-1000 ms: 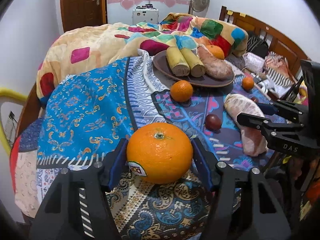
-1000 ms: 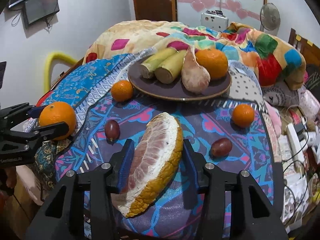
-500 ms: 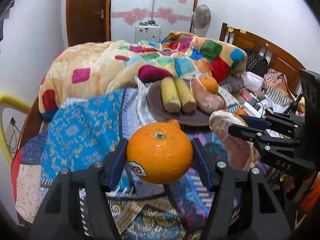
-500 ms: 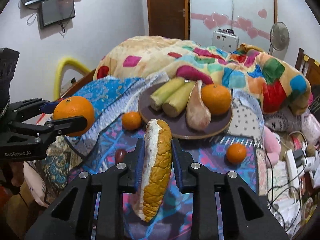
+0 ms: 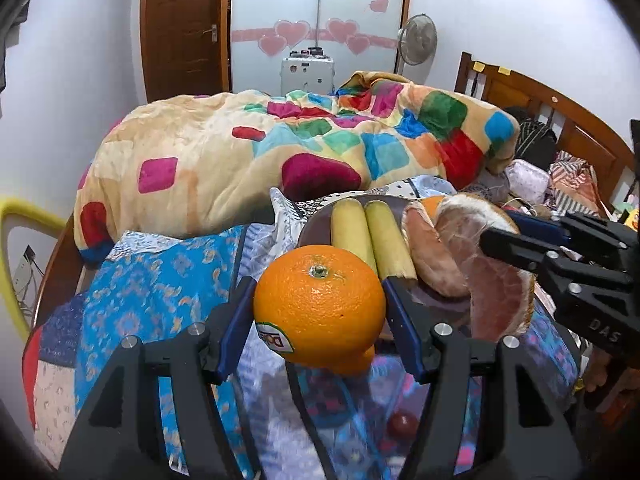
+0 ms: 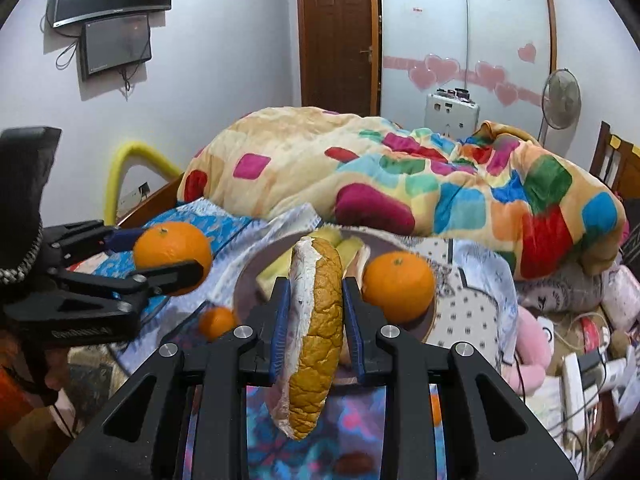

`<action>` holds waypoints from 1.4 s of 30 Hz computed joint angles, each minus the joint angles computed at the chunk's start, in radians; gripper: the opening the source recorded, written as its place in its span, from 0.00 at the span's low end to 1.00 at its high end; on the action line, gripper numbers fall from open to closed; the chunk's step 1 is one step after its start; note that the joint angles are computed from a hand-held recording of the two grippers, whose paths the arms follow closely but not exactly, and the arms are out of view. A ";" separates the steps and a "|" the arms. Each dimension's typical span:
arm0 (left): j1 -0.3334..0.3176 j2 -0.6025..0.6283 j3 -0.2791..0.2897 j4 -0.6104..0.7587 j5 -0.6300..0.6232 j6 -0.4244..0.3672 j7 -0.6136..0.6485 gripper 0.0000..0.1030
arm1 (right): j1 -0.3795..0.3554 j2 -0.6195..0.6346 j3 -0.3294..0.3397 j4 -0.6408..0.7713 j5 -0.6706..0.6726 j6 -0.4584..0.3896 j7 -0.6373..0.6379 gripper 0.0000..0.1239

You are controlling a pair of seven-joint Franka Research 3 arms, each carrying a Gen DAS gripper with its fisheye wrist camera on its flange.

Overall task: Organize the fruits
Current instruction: 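Carry the large orange onto the plate with the left tool while the right tool sets the pomelo segment there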

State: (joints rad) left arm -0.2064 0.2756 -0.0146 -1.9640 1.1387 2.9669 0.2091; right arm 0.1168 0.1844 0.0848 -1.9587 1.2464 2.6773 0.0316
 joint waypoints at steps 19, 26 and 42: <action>-0.039 0.181 0.022 0.198 -0.316 -0.089 0.312 0.62 | -0.031 0.163 0.048 0.165 -0.187 -0.013 0.129 0.19; -0.052 0.144 0.030 0.150 -0.310 -0.056 0.303 0.61 | -0.037 0.170 0.056 0.168 -0.231 0.011 0.158 0.21; -0.078 0.213 0.019 0.275 -0.376 -0.083 0.384 0.61 | -0.079 0.134 0.056 0.163 -0.105 0.047 0.064 0.35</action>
State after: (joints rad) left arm -0.2840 0.4887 0.0043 -1.6893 0.7625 2.8840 0.5929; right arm 0.0375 0.3185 0.1410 -1.7956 1.1416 2.7247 0.0955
